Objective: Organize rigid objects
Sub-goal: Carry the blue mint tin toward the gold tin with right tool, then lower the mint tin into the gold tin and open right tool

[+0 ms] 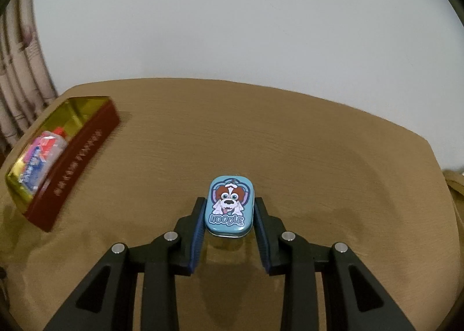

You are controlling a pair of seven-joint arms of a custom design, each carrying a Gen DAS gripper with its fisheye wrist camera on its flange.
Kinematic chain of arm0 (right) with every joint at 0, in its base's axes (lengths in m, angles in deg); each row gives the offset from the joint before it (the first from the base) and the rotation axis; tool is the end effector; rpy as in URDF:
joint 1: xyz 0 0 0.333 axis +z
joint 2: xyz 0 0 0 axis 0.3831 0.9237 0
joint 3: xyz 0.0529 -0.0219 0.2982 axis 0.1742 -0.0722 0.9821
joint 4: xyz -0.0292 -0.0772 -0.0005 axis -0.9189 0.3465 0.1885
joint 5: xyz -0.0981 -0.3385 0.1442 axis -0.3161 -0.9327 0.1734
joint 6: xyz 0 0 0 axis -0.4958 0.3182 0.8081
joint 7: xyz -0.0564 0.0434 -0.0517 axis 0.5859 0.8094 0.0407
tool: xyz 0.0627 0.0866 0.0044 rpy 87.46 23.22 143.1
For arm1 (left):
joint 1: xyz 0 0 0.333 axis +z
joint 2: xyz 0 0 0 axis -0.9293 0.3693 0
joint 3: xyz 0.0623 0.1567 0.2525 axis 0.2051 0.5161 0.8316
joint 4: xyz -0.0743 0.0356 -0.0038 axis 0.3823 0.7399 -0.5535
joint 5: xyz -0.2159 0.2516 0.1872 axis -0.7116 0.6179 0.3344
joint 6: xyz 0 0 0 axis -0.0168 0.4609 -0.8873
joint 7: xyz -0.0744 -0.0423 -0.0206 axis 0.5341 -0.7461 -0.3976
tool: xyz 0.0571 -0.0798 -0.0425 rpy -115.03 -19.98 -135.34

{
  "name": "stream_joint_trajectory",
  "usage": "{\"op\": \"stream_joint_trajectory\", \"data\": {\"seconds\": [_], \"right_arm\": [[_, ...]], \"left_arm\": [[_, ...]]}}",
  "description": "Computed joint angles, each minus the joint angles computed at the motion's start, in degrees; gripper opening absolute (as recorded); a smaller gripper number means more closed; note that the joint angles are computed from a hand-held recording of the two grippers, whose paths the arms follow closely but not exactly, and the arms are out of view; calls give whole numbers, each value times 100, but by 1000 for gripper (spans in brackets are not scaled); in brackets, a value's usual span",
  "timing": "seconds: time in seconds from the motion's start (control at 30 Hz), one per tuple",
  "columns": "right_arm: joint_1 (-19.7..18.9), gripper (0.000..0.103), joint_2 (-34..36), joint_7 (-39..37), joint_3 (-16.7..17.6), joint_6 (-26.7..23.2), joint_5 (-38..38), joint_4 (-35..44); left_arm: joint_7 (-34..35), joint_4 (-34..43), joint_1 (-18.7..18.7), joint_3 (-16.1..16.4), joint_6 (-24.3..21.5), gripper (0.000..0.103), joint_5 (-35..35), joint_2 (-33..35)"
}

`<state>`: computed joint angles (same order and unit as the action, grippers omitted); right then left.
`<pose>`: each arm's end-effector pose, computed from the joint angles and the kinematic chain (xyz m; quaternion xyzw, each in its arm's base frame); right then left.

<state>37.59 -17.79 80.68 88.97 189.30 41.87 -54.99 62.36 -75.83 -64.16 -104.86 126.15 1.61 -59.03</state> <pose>0.5059 0.1466 0.4593 -0.7411 0.5744 -0.2100 0.2770 0.4301 -0.1273 0.4991 -0.7893 0.4951 -0.1517 0.3300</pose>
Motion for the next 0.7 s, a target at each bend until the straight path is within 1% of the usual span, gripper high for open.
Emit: {"op": "stream_joint_trajectory", "data": {"seconds": [0.1, 0.17, 0.3, 0.47, 0.63, 0.7], "right_arm": [[191, 32, -28, -255, 23, -16, 237, 47], [296, 32, -45, -374, 63, -13, 336, 74], [538, 32, -96, -656, 122, -87, 570, 173], [860, 32, -150, -1024, 171, -163, 916, 296], [1098, 32, -100, -1291, 298, -265, 1117, 488], [1181, 32, -39, -1347, 363, -299, 1172, 591]], "left_arm": [[-93, -23, 42, -9, -4, 84, 40, -40], [-150, 2, 74, -39, -100, 84, 82, -32], [-155, -12, 44, 35, -100, 84, 27, -37], [-222, 5, 89, 11, -209, 84, 71, -48], [-207, -119, 64, 180, 22, 84, -160, -121], [-217, -136, 120, 156, 11, 84, -205, -150]]}}
